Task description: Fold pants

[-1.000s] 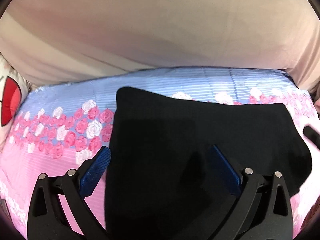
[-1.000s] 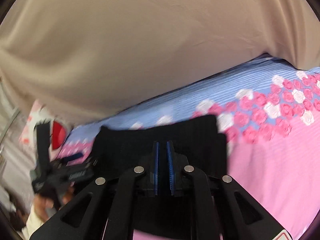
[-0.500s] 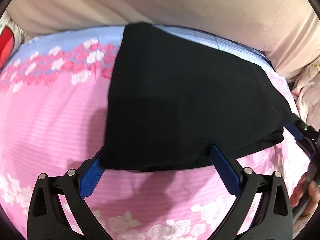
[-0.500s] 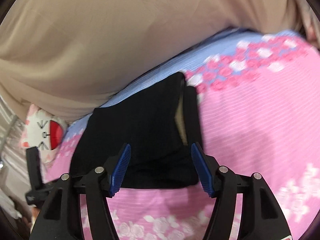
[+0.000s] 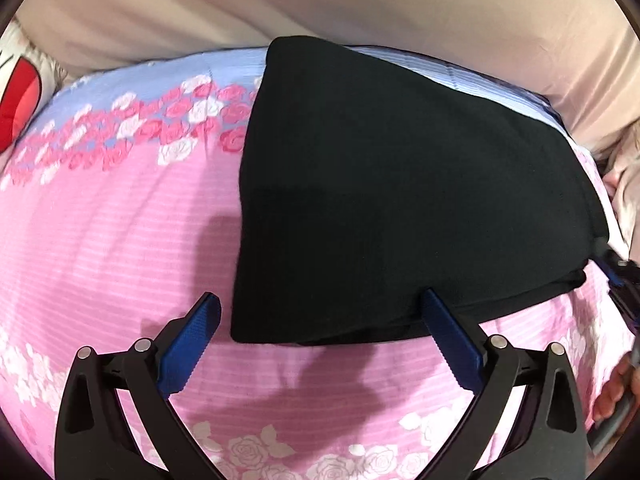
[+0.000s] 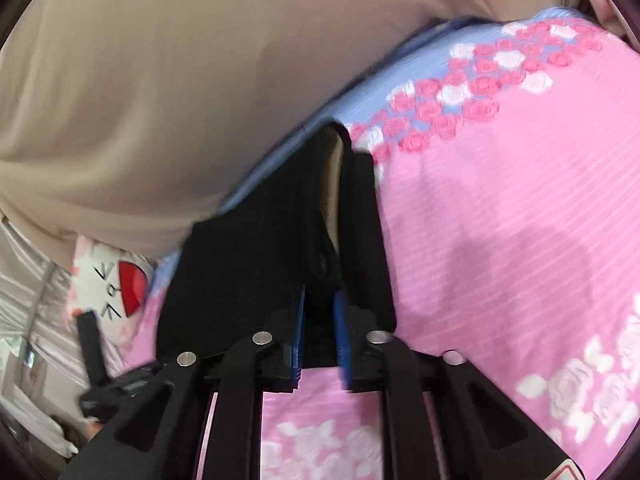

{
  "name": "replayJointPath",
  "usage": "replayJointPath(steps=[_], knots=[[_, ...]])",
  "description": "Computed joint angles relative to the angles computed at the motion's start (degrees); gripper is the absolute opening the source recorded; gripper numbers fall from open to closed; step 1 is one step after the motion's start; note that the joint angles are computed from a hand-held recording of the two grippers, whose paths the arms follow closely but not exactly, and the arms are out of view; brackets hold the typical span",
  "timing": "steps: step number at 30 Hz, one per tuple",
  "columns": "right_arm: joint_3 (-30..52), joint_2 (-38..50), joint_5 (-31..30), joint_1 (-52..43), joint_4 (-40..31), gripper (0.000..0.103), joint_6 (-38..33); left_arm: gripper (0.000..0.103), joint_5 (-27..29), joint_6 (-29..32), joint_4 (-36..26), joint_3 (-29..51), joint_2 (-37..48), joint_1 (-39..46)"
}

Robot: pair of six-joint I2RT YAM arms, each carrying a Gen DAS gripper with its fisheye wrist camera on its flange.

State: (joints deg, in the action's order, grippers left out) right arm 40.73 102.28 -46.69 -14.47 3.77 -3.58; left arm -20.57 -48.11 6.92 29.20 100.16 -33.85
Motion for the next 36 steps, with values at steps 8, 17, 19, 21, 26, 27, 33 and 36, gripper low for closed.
replayJointPath(steps=[8,17,19,21,26,27,33,36], knots=[[-4.5,-15.0,3.8,7.7,-1.9,0.025,-2.6,0.098,-1.1,-0.9,-0.9,-0.6,-1.0,-0.9],[4.6,-1.4,10.4,10.0,-3.3,0.018,0.4,0.098,-5.1,-0.1,-6.2,-0.2,-6.4,-3.3],[5.5,-4.6,11.9,12.4,-4.4,0.018,-0.1,0.098,-6.9,1.7,-8.5,1.8,-8.4,-3.7],[9.5,-4.3,13.6,15.4,-6.2,0.018,0.4,0.098,-8.2,4.6,-10.9,5.5,-8.9,-2.9],[26.3,8.8,18.0,20.7,-12.2,0.018,2.8,0.098,-10.1,10.8,-13.9,16.1,-1.6,0.6],[28.1,10.5,18.8,21.1,-13.0,0.018,2.9,0.098,-10.0,12.0,-13.3,17.7,0.3,1.7],[34.3,18.5,22.5,20.3,-14.6,0.002,1.4,0.098,-7.3,14.6,-12.6,23.3,9.7,6.6],[33.7,18.7,20.1,18.5,-13.3,0.001,3.2,0.098,-6.2,14.3,-9.9,21.8,10.1,7.4]])
